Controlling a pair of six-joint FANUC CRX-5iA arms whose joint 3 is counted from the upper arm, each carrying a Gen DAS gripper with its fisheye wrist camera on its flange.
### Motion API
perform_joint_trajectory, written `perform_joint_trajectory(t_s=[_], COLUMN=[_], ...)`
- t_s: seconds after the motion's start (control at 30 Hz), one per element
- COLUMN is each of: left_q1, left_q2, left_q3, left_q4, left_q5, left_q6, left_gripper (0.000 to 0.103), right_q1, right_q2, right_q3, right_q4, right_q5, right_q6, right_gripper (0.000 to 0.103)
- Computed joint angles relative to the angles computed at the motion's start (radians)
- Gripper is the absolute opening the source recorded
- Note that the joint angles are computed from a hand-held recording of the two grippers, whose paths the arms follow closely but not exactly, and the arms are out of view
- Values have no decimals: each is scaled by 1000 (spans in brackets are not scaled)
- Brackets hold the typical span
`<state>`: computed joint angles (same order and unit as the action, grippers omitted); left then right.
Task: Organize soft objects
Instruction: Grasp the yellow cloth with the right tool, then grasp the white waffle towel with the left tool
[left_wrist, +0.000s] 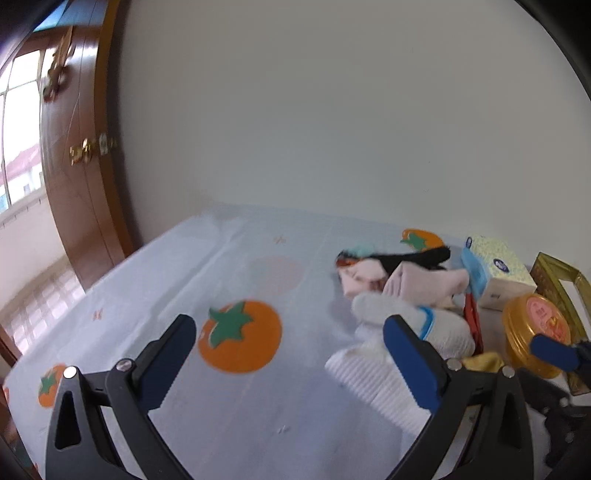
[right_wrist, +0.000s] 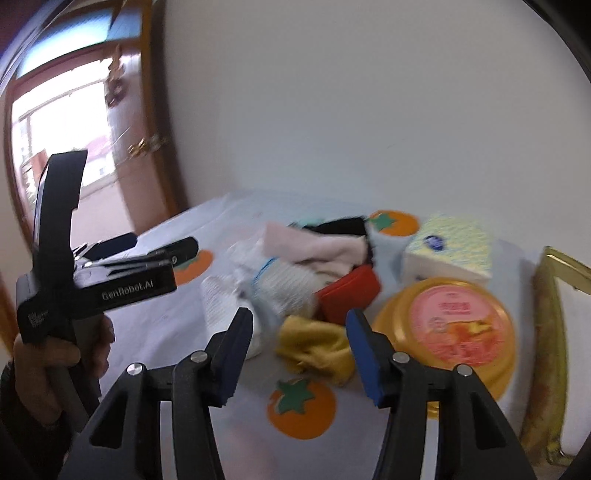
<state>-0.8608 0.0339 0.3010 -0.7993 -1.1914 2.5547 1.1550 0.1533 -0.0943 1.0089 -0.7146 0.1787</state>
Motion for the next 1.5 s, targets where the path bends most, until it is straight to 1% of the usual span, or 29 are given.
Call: perform_joint_trajectory(t_s=[0.03, 0.07, 0.13, 0.2, 0.23, 0.37, 0.43, 0.5, 0.53, 0.6, 0.63, 0.67, 0.7, 0.77, 0.9, 1.0, 1.03, 1.1, 1.13, 1.2, 1.23, 1.27, 1.3, 1.33, 1.37, 1.4, 1.43, 1.47, 1.5], left_q1=[15, 19, 11, 0, 0, -1, -1, 5, 5, 4, 5, 8, 12, 21, 21, 20, 20, 33, 42, 56, 63, 72, 85, 110, 118, 116, 116, 118, 127], left_q2=[-15, -22, -25, -21, -16, -10, -7, -8, -7, 0, 5, 5, 7, 10, 31, 48, 62, 72, 79, 100, 108, 116, 125, 127, 125, 122, 121, 115, 102], left_q3=[-17, -26, -29, -26, -22, -20, -16, -17, -16, -8, -4, -4, -5, -3, 23, 38, 51, 53, 54, 68, 72, 74, 75, 61, 51, 49, 48, 37, 13], left_q4=[29, 41, 40, 33, 44, 72, 91, 114, 122, 129, 136, 142, 156, 180, 195, 203, 208, 244, 268, 308, 325, 347, 380, 438, 459, 453, 454, 460, 483], left_q5=[13, 15, -2, -23, -32, -23, -17, -6, -5, -14, -19, -19, -16, -9, -18, -18, -26, -13, -3, -2, -3, 0, 2, 23, 34, 40, 42, 56, 90], left_q6=[1, 3, 3, -6, -21, -42, -54, -65, -69, -73, -73, -72, -69, -72, -88, -111, -122, -141, -150, -169, -178, -187, -202, -223, -225, -214, -214, -217, -229], left_gripper=[102, 102, 102, 102, 102, 102, 102, 102, 102, 102, 102, 102, 102, 102, 102, 102, 102, 102, 100, 93, 88, 81, 77, 71, 70, 68, 62, 49, 38], right_q1=[5, 6, 5, 11, 10, -1, -8, -5, -2, 1, -1, -5, -10, -18, -4, 6, 9, 14, 15, 10, 7, 5, 5, 9, 8, 7, 8, 0, -1], right_q2=[16, 18, 32, 61, 71, 129, 144, 149, 153, 159, 154, 145, 132, 109, 37, -25, -39, -56, -61, -78, -86, -94, -94, -98, -101, -97, -99, -95, -97], right_q3=[33, 42, 79, 128, 147, 263, 292, 298, 300, 303, 296, 282, 268, 241, 150, 59, 29, -13, -26, -56, -74, -91, -96, -106, -111, -111, -115, -115, -117], right_q4=[-62, -91, -184, -232, -258, -408, -448, -441, -432, -413, -408, -409, -418, -425, -364, -253, -194, -73, -27, 29, 69, 111, 146, 178, 191, 202, 214, 226, 231], right_q5=[-13, -14, -12, -67, -80, -188, -214, -229, -241, -266, -266, -254, -236, -202, -107, -15, 9, 19, 22, 38, 41, 35, 23, 6, 0, -5, -15, -11, -13], right_q6=[66, 94, 194, 246, 271, 380, 406, 416, 416, 402, 386, 373, 367, 353, 284, 195, 153, 69, 32, -20, -56, -87, -106, -122, -128, -134, -145, -157, -167], right_gripper=[56, 56, 56, 56, 56, 55, 55, 54, 52, 28, 23, 14, 11, 8, 8, 8, 8, 8, 8, 8, 8, 8, 8, 8, 8, 8, 8, 8, 8])
